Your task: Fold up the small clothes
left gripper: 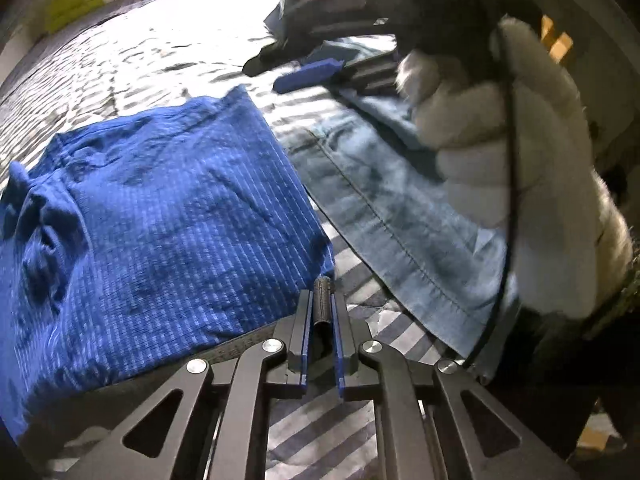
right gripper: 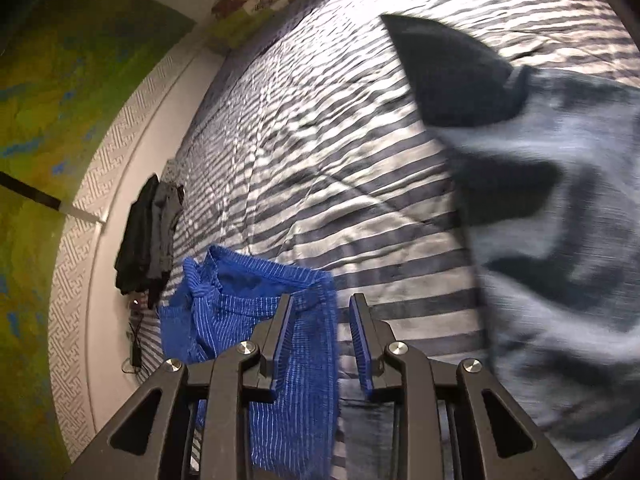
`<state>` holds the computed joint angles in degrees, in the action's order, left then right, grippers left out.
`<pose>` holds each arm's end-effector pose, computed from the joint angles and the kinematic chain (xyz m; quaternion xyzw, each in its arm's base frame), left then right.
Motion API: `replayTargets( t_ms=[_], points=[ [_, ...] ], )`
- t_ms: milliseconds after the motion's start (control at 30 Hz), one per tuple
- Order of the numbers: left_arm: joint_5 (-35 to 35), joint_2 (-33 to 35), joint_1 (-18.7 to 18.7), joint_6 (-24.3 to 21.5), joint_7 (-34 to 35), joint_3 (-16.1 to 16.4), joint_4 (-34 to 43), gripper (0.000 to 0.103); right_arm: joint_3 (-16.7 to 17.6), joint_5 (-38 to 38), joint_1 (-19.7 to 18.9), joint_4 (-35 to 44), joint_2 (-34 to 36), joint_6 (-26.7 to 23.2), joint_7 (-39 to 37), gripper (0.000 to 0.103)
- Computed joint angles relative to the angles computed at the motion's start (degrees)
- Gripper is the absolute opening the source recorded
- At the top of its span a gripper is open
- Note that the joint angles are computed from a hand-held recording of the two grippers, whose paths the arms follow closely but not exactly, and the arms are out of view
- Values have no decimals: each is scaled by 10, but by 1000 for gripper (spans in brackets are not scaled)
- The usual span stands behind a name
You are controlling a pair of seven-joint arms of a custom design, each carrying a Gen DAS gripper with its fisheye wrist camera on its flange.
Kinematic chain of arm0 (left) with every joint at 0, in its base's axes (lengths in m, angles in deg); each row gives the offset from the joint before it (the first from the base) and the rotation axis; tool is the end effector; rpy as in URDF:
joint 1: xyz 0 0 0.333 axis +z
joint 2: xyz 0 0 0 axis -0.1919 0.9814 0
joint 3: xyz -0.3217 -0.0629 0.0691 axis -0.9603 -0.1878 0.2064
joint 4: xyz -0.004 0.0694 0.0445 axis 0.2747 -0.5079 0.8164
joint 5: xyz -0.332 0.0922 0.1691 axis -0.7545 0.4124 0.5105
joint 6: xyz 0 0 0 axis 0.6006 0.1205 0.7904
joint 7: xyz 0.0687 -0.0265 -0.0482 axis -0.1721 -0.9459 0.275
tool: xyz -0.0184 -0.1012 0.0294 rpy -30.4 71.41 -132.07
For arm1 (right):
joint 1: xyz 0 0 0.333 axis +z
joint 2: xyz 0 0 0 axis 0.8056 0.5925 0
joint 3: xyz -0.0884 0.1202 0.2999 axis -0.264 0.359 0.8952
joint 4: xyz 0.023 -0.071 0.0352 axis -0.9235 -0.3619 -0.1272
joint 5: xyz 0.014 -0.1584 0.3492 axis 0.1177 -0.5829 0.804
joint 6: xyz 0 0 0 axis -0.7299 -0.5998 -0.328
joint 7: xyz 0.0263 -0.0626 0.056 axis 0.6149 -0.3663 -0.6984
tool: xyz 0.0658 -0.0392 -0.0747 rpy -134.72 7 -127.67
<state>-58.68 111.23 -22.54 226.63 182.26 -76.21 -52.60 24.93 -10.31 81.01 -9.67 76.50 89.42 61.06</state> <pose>0.6338 -0.3328 0.3501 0.3992 -0.8837 0.2415 0.0378 0.6875 0.4282 0.3446 -0.5150 0.7714 0.0661 0.3679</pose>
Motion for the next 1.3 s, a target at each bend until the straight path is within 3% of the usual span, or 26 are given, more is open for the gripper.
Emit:
replayTargets(
  t_ms=[133,267,367,400,467,533,667,867,967,1033,1067,1100,1167,1300],
  points=[
    [-39,-25,24,8,28,-20,-29,7,-28,-28,26,112,54,-100,21,25],
    [-70,-43,37,9,52,-26,-45,7,-33,-36,32,174,88,-147,33,25],
    [-103,-58,51,4,73,-28,-56,6,-33,-34,34,164,87,-125,43,22],
    [-112,-61,54,2,78,-27,-58,6,-33,-33,33,154,83,-115,46,17],
    [-129,-73,59,-2,89,-25,-69,6,-32,-27,31,109,61,-71,56,16],
    [-127,-62,50,-7,86,-16,-53,6,-53,-34,42,70,36,-46,87,17],
    [-133,-50,46,-6,84,-14,-43,6,-77,-63,55,38,9,-53,127,45],
    [-158,-46,58,-8,97,-20,-37,6,-24,-47,21,33,19,-41,97,45],
    [-167,-50,61,-7,98,-17,-38,6,-26,-48,26,75,43,-62,86,45],
    [-173,-56,65,-3,100,-16,-44,6,-21,-44,28,98,57,-58,77,29],
    [-176,-57,67,-4,102,-15,-46,6,-10,-38,24,111,66,-57,66,12],
    [-181,-60,71,-5,104,-15,-48,6,-10,-35,26,130,75,-66,63,7],
    [-187,-69,77,-5,109,-11,-56,6,-46,-50,51,168,87,-95,95,5],
    [-213,-105,96,12,137,-4,-96,5,-78,-80,75,237,109,-116,137,4]
  ],
)
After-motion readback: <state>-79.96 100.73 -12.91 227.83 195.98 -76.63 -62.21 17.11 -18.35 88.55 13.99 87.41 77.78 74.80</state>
